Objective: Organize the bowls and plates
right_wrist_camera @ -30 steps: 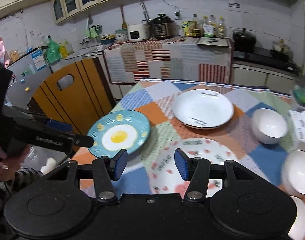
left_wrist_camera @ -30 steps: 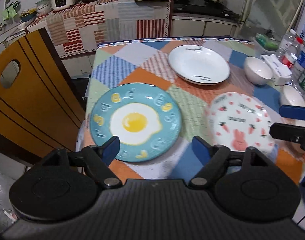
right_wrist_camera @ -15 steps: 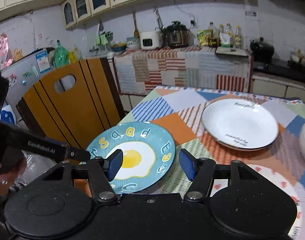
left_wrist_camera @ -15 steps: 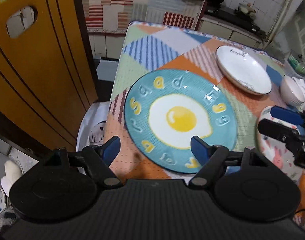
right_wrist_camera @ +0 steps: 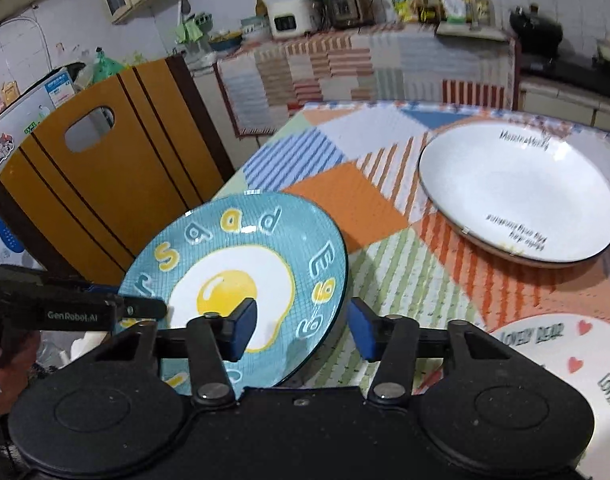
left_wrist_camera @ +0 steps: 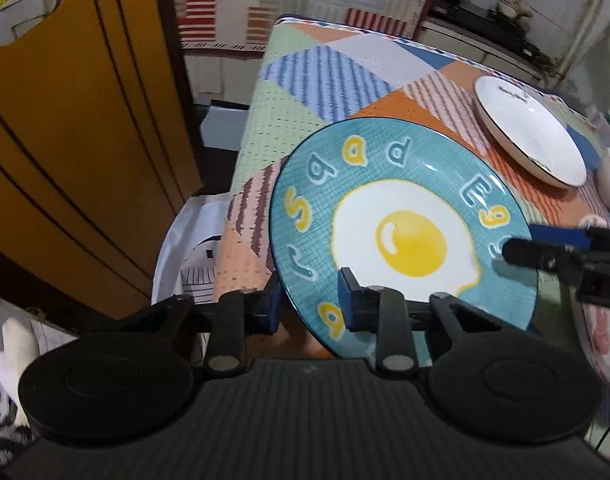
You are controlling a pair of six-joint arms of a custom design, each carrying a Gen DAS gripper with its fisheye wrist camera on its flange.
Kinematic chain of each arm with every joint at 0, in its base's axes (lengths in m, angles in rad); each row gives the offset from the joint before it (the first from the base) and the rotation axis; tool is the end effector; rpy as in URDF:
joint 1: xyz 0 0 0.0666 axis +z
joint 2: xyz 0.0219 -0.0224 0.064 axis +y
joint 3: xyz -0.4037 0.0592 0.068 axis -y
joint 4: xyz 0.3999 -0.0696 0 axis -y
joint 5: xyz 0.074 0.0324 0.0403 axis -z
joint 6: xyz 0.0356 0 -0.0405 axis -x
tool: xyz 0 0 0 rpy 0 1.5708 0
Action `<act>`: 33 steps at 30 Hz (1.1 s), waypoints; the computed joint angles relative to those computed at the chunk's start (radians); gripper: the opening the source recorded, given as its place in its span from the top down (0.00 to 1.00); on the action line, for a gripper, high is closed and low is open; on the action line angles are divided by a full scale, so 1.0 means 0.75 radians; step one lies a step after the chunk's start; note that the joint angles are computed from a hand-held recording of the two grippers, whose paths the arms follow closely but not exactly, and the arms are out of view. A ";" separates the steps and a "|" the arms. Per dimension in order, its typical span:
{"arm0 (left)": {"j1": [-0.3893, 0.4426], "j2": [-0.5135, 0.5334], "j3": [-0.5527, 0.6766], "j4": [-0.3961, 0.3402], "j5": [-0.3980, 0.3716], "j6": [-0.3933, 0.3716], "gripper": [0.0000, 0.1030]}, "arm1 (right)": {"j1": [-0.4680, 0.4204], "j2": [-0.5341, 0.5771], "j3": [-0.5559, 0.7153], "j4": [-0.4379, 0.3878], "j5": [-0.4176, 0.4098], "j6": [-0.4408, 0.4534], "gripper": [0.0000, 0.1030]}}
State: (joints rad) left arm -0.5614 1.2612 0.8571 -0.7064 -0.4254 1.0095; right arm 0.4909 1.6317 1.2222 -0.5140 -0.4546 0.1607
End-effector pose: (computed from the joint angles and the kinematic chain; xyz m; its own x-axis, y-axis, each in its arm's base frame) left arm 0.3280 -0.1894 0.2831 -0.6828 -0.4815 -0.5494 -0.4665 0.8662 -0.1793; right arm 0.4734 0.2703 0.2855 -0.5893 -0.4780 -0.6513 -0.7612 0.5987 0.2493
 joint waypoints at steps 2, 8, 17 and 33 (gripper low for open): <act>0.005 -0.006 -0.001 -0.003 0.012 0.009 0.75 | -0.006 0.010 0.008 -0.022 -0.036 -0.027 0.49; 0.044 -0.018 -0.008 0.012 0.091 0.041 0.76 | -0.001 0.046 0.016 -0.035 -0.014 -0.014 0.76; 0.023 0.003 0.016 -0.014 0.071 0.055 0.73 | -0.016 0.079 0.046 -0.050 -0.065 0.024 0.77; -0.138 -0.016 0.134 -0.161 -0.042 0.035 0.71 | -0.113 -0.079 -0.041 -0.096 -0.185 0.192 0.77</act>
